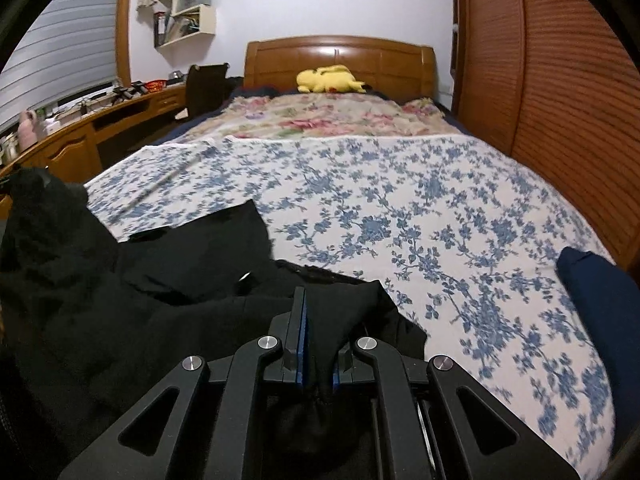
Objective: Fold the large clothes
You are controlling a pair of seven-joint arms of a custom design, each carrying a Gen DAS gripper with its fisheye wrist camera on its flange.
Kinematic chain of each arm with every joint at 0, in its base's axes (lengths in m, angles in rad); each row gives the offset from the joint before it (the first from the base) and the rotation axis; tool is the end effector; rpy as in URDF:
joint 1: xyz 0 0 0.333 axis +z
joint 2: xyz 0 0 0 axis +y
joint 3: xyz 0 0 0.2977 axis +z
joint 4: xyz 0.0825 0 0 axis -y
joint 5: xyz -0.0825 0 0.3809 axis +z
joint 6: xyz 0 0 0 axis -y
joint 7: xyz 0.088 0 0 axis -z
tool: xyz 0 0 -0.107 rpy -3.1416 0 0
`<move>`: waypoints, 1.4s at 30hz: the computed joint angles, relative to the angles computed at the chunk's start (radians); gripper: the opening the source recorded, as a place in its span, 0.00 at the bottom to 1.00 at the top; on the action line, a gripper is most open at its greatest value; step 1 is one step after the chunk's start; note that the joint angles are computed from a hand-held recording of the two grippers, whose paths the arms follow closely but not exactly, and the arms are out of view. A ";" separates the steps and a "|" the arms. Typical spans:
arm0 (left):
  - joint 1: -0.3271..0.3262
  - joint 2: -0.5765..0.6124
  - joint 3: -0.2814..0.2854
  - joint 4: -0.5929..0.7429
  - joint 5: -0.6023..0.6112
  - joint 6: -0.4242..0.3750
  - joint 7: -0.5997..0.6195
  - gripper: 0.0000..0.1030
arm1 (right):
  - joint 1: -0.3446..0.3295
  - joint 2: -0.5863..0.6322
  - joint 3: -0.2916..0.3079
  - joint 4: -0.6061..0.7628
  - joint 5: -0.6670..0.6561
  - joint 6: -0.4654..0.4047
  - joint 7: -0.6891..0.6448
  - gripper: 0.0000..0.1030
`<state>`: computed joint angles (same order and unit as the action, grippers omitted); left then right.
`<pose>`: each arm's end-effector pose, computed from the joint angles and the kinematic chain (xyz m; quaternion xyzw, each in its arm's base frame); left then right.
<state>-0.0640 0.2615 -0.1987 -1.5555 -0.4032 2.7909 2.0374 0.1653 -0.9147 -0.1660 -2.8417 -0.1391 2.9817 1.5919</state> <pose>0.6677 -0.1422 0.5976 -0.4866 0.7246 -0.4205 0.2477 0.3384 0.0033 0.5448 -0.6388 0.5832 -0.3299 0.3780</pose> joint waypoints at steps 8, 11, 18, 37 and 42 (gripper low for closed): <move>-0.006 0.030 -0.010 0.005 -0.013 0.056 0.005 0.06 | 0.132 0.164 -0.129 0.124 0.092 -0.031 -0.068 0.10; 0.000 0.031 -0.013 0.002 -0.023 0.056 -0.006 0.14 | 0.131 0.214 -0.113 0.151 0.116 -0.044 -0.096 0.11; 0.005 0.040 -0.024 0.009 -0.026 0.051 0.008 0.33 | 0.107 0.258 -0.068 0.194 0.123 -0.036 -0.139 0.12; -0.023 0.066 -0.014 0.026 -0.001 0.036 -0.004 0.65 | 0.050 0.590 -0.011 0.476 0.149 0.041 -0.078 0.12; -0.039 0.061 0.002 0.010 0.046 0.058 -0.056 0.65 | 0.135 0.651 -0.099 0.575 0.332 -0.116 -0.206 0.15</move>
